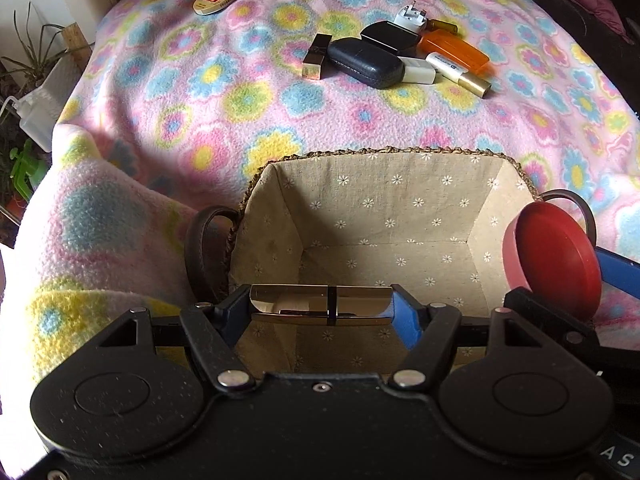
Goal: Organize rigid objects
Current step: 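Carry lipstick and compact over the basket and open both grippers to drop them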
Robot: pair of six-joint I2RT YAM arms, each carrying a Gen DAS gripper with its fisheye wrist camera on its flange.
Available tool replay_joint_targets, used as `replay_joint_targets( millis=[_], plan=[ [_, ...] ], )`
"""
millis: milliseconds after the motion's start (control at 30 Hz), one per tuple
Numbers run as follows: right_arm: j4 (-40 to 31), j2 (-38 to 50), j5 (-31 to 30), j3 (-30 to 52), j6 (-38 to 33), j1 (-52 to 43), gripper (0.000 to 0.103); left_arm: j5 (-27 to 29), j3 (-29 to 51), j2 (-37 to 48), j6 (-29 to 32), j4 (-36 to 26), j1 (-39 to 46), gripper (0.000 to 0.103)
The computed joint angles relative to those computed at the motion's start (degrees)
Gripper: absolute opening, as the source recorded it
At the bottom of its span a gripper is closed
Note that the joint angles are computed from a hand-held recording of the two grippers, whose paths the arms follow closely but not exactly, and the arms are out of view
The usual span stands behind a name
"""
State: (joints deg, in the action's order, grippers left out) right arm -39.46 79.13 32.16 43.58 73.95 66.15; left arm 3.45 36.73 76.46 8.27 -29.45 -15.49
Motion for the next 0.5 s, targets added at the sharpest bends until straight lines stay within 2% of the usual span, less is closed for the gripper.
replay_joint_targets(
  millis=[500],
  plan=[
    [1.34,-0.2,-1.85,-0.89,-0.36,-1.58,0.075,-0.1,1.36,2.52,-0.29,-0.61,-0.33,0.066]
  ],
)
